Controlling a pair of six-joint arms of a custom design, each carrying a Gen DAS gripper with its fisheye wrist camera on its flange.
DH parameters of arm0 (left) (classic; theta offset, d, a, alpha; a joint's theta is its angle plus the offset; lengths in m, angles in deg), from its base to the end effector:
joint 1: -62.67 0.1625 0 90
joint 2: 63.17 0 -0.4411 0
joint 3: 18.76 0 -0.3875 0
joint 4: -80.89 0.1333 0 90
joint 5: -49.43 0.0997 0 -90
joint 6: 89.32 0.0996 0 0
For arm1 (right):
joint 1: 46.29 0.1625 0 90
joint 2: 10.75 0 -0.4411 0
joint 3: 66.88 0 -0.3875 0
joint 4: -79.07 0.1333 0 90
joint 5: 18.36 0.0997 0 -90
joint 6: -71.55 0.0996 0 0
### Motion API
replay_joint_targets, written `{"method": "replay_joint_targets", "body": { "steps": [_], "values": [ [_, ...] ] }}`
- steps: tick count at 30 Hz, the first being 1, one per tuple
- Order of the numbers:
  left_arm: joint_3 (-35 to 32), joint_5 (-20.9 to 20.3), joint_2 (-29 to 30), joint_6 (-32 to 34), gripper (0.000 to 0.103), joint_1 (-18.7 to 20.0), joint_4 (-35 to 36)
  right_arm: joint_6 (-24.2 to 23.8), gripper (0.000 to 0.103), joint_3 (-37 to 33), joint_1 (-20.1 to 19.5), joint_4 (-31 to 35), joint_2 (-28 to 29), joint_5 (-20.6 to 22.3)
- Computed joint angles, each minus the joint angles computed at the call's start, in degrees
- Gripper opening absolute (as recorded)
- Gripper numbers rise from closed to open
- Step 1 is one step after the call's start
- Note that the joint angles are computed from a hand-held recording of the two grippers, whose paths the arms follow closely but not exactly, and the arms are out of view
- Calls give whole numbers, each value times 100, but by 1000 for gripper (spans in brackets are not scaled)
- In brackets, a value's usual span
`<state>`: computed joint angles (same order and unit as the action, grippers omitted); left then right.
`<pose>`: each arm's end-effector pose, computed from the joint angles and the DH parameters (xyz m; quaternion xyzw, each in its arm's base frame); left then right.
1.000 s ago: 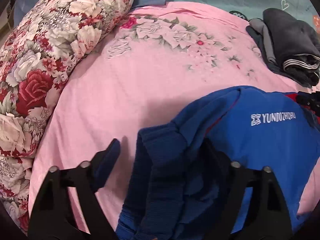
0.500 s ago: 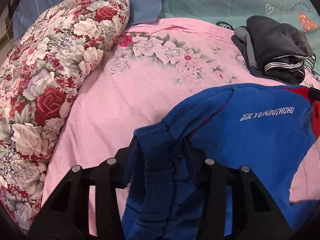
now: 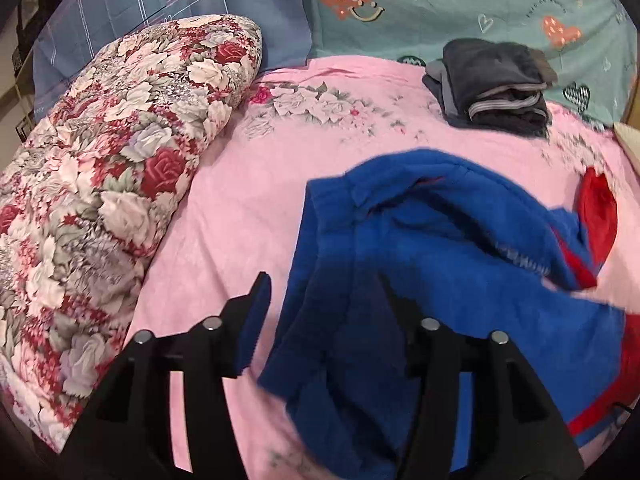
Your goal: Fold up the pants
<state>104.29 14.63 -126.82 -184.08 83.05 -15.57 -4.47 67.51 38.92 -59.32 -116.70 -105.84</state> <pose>-0.3073 -0.3436 0.1104 0.0289 0.8192 -0.3572 0.4477 0.1082 -0.3575 0.3426 0.5765 -0.7982 0.1459 0.0958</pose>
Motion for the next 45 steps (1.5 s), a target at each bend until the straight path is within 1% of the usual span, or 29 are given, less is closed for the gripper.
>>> {"method": "replay_joint_targets", "body": {
  "steps": [2, 3, 4, 5, 6, 7, 8, 10, 12, 16, 17, 18, 19, 20, 22, 23, 26, 27, 30, 32, 33, 34, 35, 36, 37, 38, 39, 41, 45],
  "values": [
    [-56, -65, 89, -108, 54, -34, 255, 25, 0, 188, -130, -129, -156, 36],
    [-77, -68, 97, -145, 54, -18, 280, 85, 5, 222, -157, -267, -142, 61],
    [-87, -32, 85, -148, 54, 5, 255, 239, 16, 230, -139, -517, -50, 49],
    [-110, 24, 79, -144, 56, 39, 247, 352, 43, 247, -111, -688, 11, 22],
    [-176, 142, 88, -228, 63, 111, 324, 418, 57, 300, -87, -1000, 87, 20],
    [-222, 205, 96, -267, 71, 165, 372, 432, 60, 359, -44, -1342, 202, -16],
    [-279, 281, 113, -273, 71, 238, 406, 429, 61, 359, 70, -1657, 421, -136],
    [-421, 400, 175, -179, 71, 435, 412, 453, 61, 287, 234, -1916, 777, -302],
    [-504, 466, 261, 193, 72, 636, 119, 395, 61, 208, 347, -2122, 1117, -466],
    [-765, 579, 536, 419, 72, 1058, 124, 215, 59, 252, 628, -3059, 1956, -1097],
    [-786, 579, 562, 459, 72, 1138, 77, 224, 44, 223, 670, -3203, 2191, -1297],
    [-801, 564, 582, 555, 72, 1268, -40, 308, 16, 153, 712, -3133, 2343, -1492],
    [-799, 550, 587, 626, 70, 1351, -133, 449, 6, 80, 751, -3007, 2464, -1682],
    [-774, 540, 583, 725, 66, 1420, -277, 571, 6, 27, 758, -2890, 2544, -1804],
    [-655, 397, 544, 1205, 14, 1544, -894, 596, 5, 31, 717, -2752, 2484, -1708],
    [-617, 271, 520, 1411, 11, 1571, -1164, 550, 5, 39, 669, -2599, 2345, -1494],
    [-512, 410, 435, 1354, 8, 1426, -1120, 544, 5, 0, 639, -2173, 1913, -967],
    [-471, 456, 354, 1234, 4, 1321, -1038, 545, 5, -11, 658, -2052, 1769, -842],
    [-421, 589, 92, 837, 4, 949, -584, 462, 5, -56, 749, -1496, 1305, -550],
    [-455, 573, 48, 789, 4, 778, -314, 312, 5, -28, 796, -1231, 1032, -441],
    [-530, 541, 91, 765, 6, 715, -72, 300, 4, -19, 799, -1120, 943, -430],
    [-596, 536, 141, 683, 15, 672, 183, 304, 4, 4, 793, -1083, 882, -442],
    [-663, 555, 210, 592, 29, 645, 449, 307, 5, 30, 786, -1112, 868, -480],
    [-748, 622, 309, 382, 74, 590, 886, 291, 5, 56, 775, -1167, 877, -532],
    [-732, 770, 343, 184, 92, 528, 1150, 288, 5, 75, 738, -1170, 872, -549],
    [-588, 1060, 347, 173, 92, 421, 1175, 308, 5, 78, 714, -1134, 855, -540],
    [-502, 1135, 329, 401, 92, 370, 960, 320, 5, 75, 691, -1089, 846, -518],
    [-313, 1148, 319, 1190, 92, 383, 128, 307, 5, 141, 647, -1129, 794, -484],
    [-155, 1184, 495, 2492, 92, 514, -1030, 263, 5, 138, 565, -937, 736, -426]
  ]
}}
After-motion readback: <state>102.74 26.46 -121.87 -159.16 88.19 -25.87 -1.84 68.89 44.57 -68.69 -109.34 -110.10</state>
